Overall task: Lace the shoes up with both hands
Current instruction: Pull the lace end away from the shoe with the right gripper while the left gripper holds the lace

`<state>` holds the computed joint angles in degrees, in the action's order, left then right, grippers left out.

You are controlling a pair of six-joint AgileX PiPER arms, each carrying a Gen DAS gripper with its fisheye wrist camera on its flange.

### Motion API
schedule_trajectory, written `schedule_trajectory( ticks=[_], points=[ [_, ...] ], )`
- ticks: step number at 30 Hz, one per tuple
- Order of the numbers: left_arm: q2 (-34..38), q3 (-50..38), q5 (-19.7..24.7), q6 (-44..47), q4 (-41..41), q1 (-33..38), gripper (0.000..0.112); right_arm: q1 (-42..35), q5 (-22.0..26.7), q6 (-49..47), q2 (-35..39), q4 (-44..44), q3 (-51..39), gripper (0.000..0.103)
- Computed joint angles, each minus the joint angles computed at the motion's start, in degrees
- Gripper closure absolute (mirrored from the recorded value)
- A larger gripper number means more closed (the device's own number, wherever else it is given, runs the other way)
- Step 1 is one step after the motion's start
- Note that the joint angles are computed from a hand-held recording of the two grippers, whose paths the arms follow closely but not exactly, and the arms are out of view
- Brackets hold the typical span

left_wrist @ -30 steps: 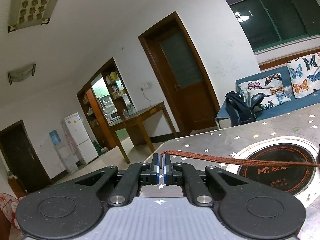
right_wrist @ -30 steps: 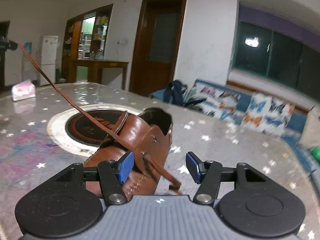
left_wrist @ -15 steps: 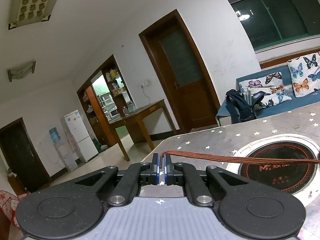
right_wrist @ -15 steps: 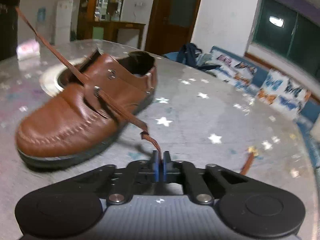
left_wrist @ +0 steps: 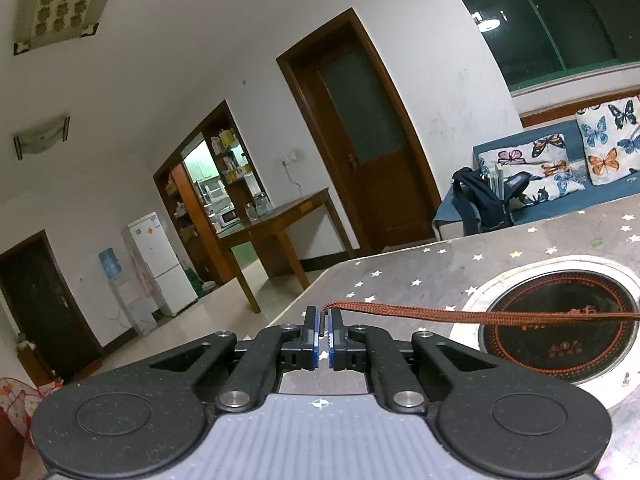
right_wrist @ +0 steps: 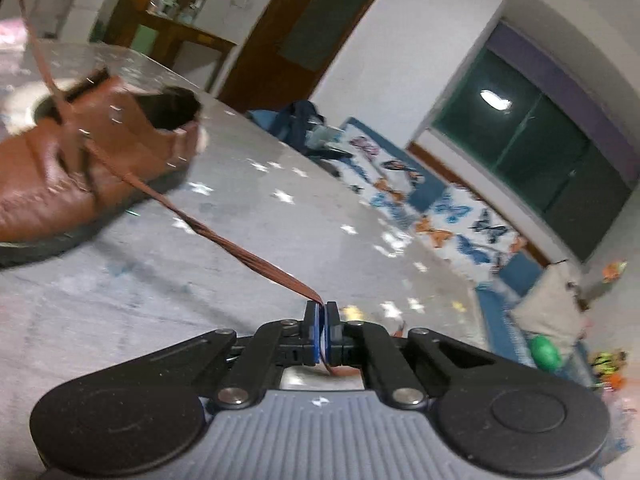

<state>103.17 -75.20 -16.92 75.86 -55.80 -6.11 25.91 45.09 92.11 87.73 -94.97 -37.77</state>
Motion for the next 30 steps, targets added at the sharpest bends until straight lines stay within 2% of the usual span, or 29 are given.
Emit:
schedule_trajectory(
  ticks=[2,7,12,14,18,21,22,24,28,30],
  points=[
    [0.1,-0.2,0.3,0.2,-0.5,0.2,0.107,-1.0,1.1,0.3,0.7,0.3,-0.2,0.101],
    [0.1,0.0,0.2,-0.5,0.3,0.1,0.107,-5.7,-1.2,-1.5,-0.4,5.4,-0.7,0.101],
    [0.3,-0.2,0.5,-0.5,0.5,0.3,0.107,-6.5,-11.0,-4.1,-4.7,8.1,-1.1,0.097],
    [0.2,-0.1,0.5,-0.4,0.5,0.3,0.107,-5.9,-14.5,-2.6,-3.6,6.2,-2.8,0.097],
    [0.4,-0.2,0.7,0.1,-0.1,0.6,0.107,-9.9,-25.7,2.1,0.8,1.5,-7.4,0.097],
    [0.6,-0.4,0.9,0.8,-0.8,0.7,0.107,-15.5,-34.6,-4.5,4.7,9.3,-11.9,0.097],
    [0.6,-0.5,1.0,1.1,-1.1,0.7,0.107,-16.5,-35.8,-5.5,5.4,10.5,-12.4,0.097],
    [0.6,-0.5,1.1,1.3,-0.9,0.8,0.107,-18.6,-37.0,-9.9,5.3,14.5,-12.6,0.096],
    [1.4,-1.4,1.6,2.9,-2.6,1.2,0.107,-21.5,-33.4,-13.5,4.4,15.0,-11.4,0.096],
    [1.8,-1.4,1.3,4.0,-3.7,1.0,0.107,-22.8,-28.0,-14.3,5.2,14.6,-12.3,0.096]
  ],
)
